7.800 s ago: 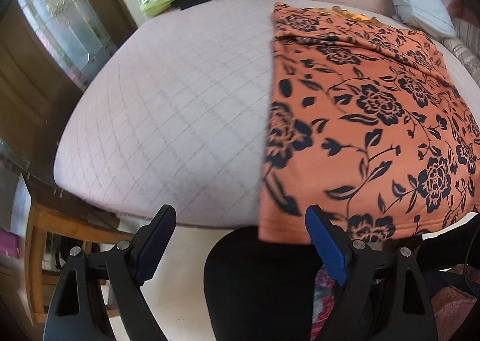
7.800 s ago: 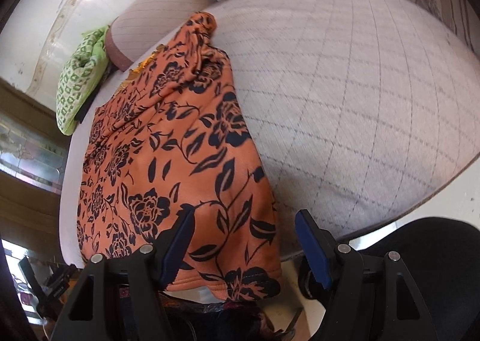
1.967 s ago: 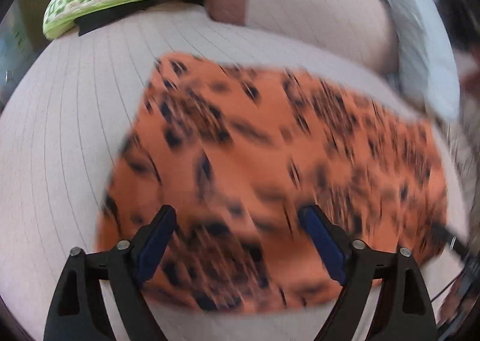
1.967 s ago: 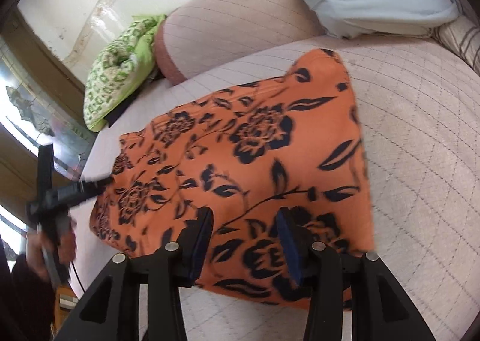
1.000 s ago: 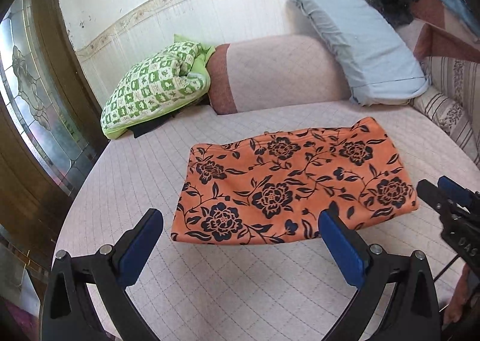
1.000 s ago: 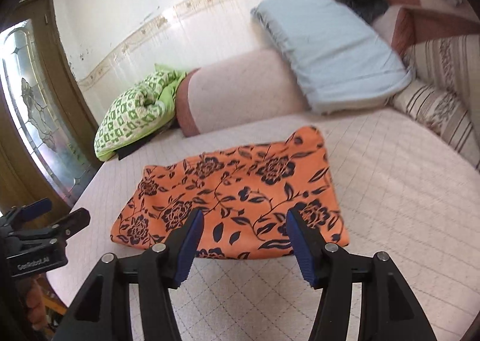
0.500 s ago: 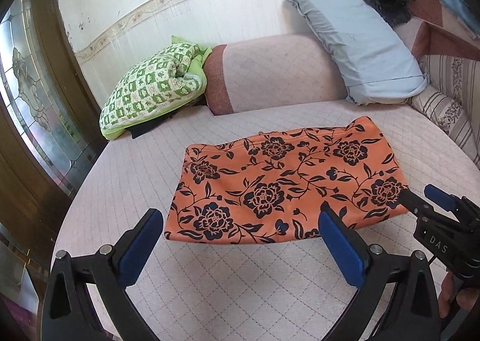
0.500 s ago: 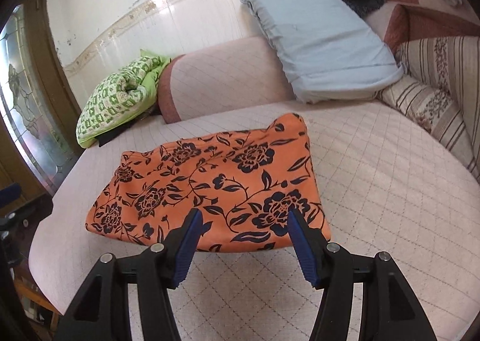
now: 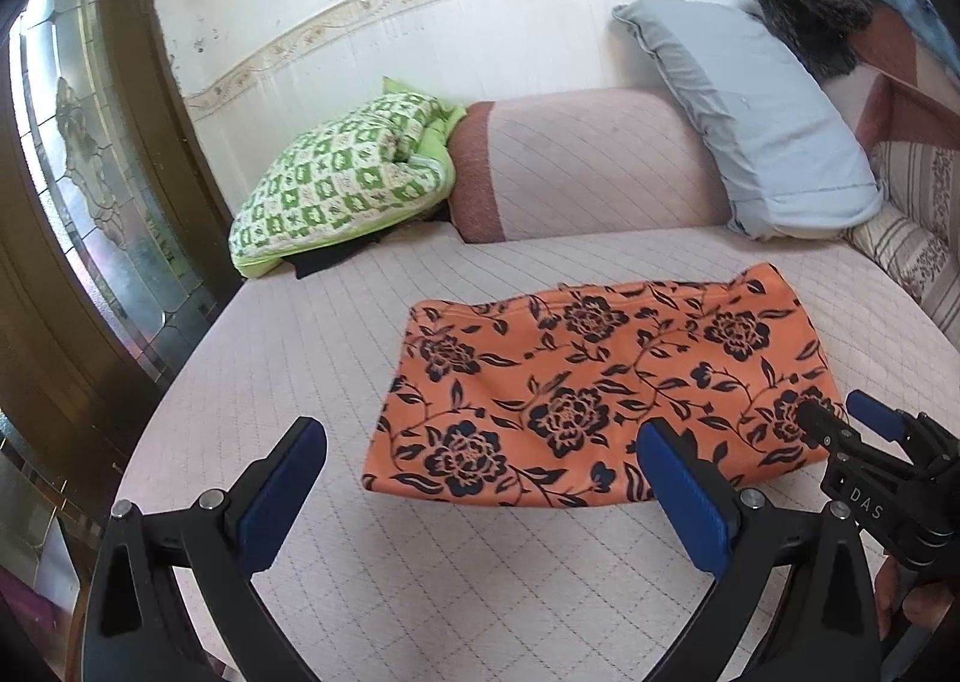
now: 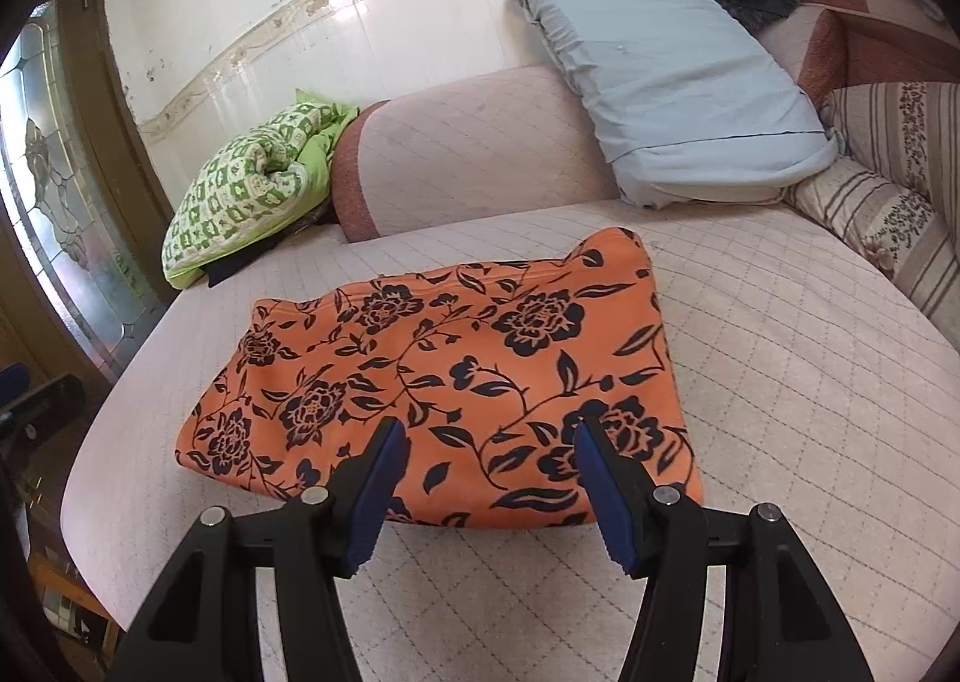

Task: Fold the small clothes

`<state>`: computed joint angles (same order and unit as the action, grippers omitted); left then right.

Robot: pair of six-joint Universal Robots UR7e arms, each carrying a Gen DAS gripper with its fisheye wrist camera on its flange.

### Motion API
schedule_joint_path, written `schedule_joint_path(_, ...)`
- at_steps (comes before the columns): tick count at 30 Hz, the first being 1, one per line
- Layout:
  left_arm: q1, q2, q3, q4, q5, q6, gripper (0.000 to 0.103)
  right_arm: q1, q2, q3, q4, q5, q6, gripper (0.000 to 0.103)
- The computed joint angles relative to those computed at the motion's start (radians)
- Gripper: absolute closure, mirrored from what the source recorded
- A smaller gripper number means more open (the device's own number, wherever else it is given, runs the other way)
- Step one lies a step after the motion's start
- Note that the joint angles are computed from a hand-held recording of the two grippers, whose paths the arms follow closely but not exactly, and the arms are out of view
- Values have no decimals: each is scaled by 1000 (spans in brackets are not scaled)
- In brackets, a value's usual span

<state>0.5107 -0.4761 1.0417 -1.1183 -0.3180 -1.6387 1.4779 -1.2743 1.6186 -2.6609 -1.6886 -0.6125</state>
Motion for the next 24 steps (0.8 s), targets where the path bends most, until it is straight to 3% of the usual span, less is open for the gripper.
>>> schedule_joint_path(11,-21,-21,-23,227,13,-217,0,15,-4,26,-21,13,-24,41)
schedule_joint_path(24,-31,-13,-51,306,20,-278,0,6,-12,21,-5,30,4,41)
